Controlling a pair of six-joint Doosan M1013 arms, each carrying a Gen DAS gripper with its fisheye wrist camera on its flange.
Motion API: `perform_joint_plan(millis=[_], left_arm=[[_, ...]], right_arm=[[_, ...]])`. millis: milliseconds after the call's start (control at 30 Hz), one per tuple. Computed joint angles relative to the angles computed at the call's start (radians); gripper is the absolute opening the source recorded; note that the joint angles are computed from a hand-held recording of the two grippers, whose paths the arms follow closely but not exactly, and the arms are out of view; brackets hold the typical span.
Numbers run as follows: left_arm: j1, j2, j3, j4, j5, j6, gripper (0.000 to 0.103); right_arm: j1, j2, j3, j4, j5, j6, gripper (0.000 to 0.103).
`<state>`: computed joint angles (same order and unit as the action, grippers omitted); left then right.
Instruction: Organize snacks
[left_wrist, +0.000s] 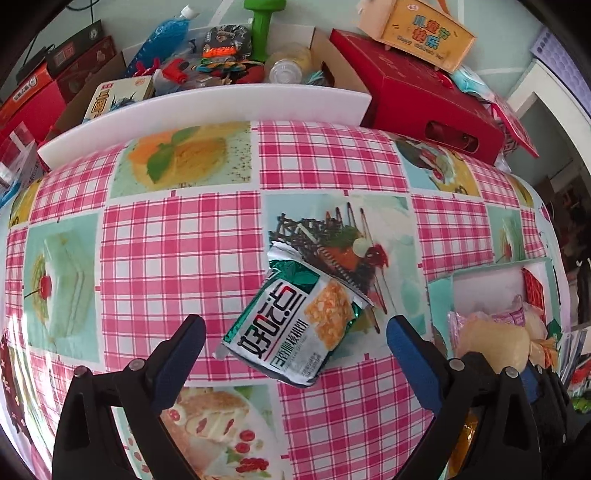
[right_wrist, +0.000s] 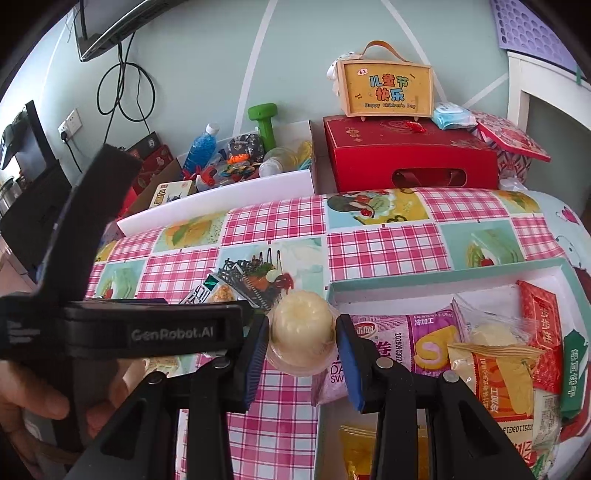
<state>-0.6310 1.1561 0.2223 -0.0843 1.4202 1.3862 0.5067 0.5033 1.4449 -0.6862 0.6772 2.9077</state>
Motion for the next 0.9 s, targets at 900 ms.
perform_joint_plan(millis=[900], left_arm=[[0.063, -0.376, 0.716, -0.07, -0.442, -0.191, 0.05]], right_arm=[[0.008, -0.012, 0.011, 0.035, -0.002, -0.016, 0.04]])
